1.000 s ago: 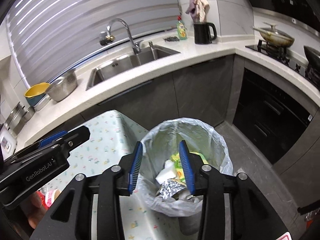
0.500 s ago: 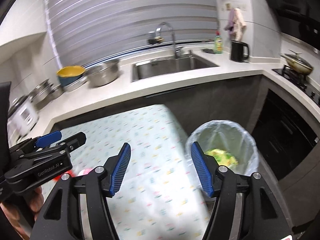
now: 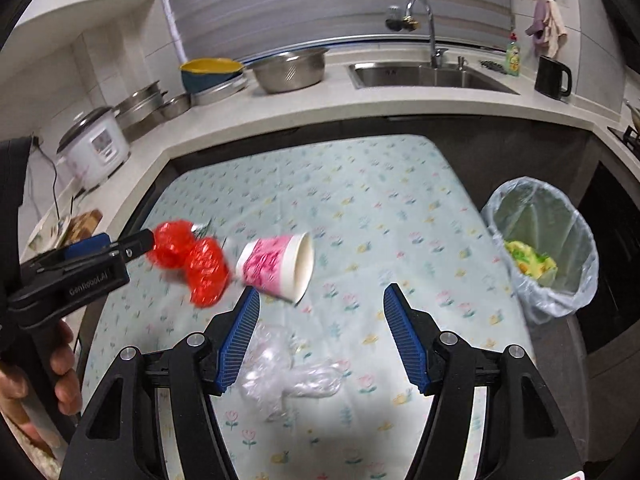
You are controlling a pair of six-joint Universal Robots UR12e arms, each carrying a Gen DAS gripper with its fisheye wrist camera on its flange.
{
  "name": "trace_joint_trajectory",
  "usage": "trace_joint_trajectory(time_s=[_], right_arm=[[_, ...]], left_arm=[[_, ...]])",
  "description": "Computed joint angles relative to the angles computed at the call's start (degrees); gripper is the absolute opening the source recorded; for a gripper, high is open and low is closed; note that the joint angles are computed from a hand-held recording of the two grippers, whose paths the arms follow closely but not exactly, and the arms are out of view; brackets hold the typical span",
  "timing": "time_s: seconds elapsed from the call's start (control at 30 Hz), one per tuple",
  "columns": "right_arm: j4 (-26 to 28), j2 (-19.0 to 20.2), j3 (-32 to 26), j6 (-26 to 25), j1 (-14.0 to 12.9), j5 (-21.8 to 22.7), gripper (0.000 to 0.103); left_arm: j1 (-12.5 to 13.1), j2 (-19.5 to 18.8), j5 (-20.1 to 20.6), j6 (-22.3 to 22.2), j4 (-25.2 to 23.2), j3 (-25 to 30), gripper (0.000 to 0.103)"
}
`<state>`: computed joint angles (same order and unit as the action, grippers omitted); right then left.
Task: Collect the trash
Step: 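Move both tools back from the bin toward the red bag and pink cup, then grasp the clear plastic bag with the right tool while the left tool grasps the red bag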
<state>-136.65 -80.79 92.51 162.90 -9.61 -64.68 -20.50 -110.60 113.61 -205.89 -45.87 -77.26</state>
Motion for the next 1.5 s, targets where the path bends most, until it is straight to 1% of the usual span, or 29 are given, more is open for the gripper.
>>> trace_joint_trajectory(time_s=[0.2, 0.37, 0.6, 0.63, 0.67, 0.7, 0.73, 0.77, 0.8, 0.83, 0.87, 1.03, 1.17, 1.37, 1.47, 1.5], right_arm=[[1.23, -0.33, 3.13, -1.20, 1.76, -1.36, 0.062], [0.84, 0.05, 5.14, -1.55, 3.49, -3.28, 0.062], [0.33, 1.46, 5.50, -0.91, 5.45, -6.62, 0.062], [0.14, 1.72, 5.42, -0.88, 5.74, -7.38, 0.061], [0.06, 1.93, 5.35, -0.77, 5.91, -7.91, 0.057], [0.47, 2.17, 5.12, -0.74, 6.04, -8.44, 0.052], [1.04, 2.37, 4.91, -0.71, 6.11, -8.75, 0.039], [1.49, 2.50, 4.74, -0.56, 6.03, -8.60, 0.033], [1.56, 2.49, 4.68, -0.42, 5.87, -8.23, 0.032], [1.54, 2.44, 4.64, -0.30, 5.76, -8.13, 0.028], [1.17, 2.29, 4.64, 0.01, 5.60, -7.87, 0.027], [-1.10, 1.76, 3.60, 2.65, 4.33, -4.64, 0.027], [-2.22, 1.83, 1.92, 3.77, 3.98, -3.51, 0.027], [-2.61, 2.75, -0.33, 5.31, 3.76, -1.13, 0.027], [-3.20, 3.48, -1.18, 5.34, 4.12, -1.38, 0.027], [-3.34, 3.72, -1.41, 5.36, 4.19, -1.43, 0.027]], left_arm=[[0.32, 2.76, 0.89, -2.19, 1.37, -5.19, 0.069], [0.97, 4.58, 0.08, -4.50, 1.12, -8.51, 0.069], [1.72, 6.20, -1.26, -6.23, 1.09, -11.67, 0.069], [1.93, 6.38, -1.78, -6.50, 1.16, -11.99, 0.070], [2.18, 6.55, -2.44, -7.01, 1.10, -12.32, 0.071], [2.36, 6.67, -2.94, -7.42, 1.11, -12.57, 0.071], [2.50, 6.77, -3.35, -7.67, 1.27, -12.79, 0.071], [2.69, 6.90, -3.85, -8.01, 1.47, -13.08, 0.071], [2.92, 7.02, -4.36, -8.45, 1.46, -13.31, 0.071], [3.02, 7.03, -4.55, -8.72, 1.36, -13.37, 0.071], [3.15, 7.01, -4.71, -9.01, 1.16, -13.41, 0.071], [3.53, 6.38, -5.76, -9.13, 1.48, -12.94, 0.072], [3.34, 5.17, -5.61, -8.97, 1.26, -11.42, 0.079], [3.30, 2.12, -6.27, -9.03, 0.80, -7.71, 0.079], [3.54, 0.39, -6.90, -10.01, 0.34, -5.81, 0.079], [3.63, -0.21, -7.13, -10.46, 0.06, -5.11, 0.081]])
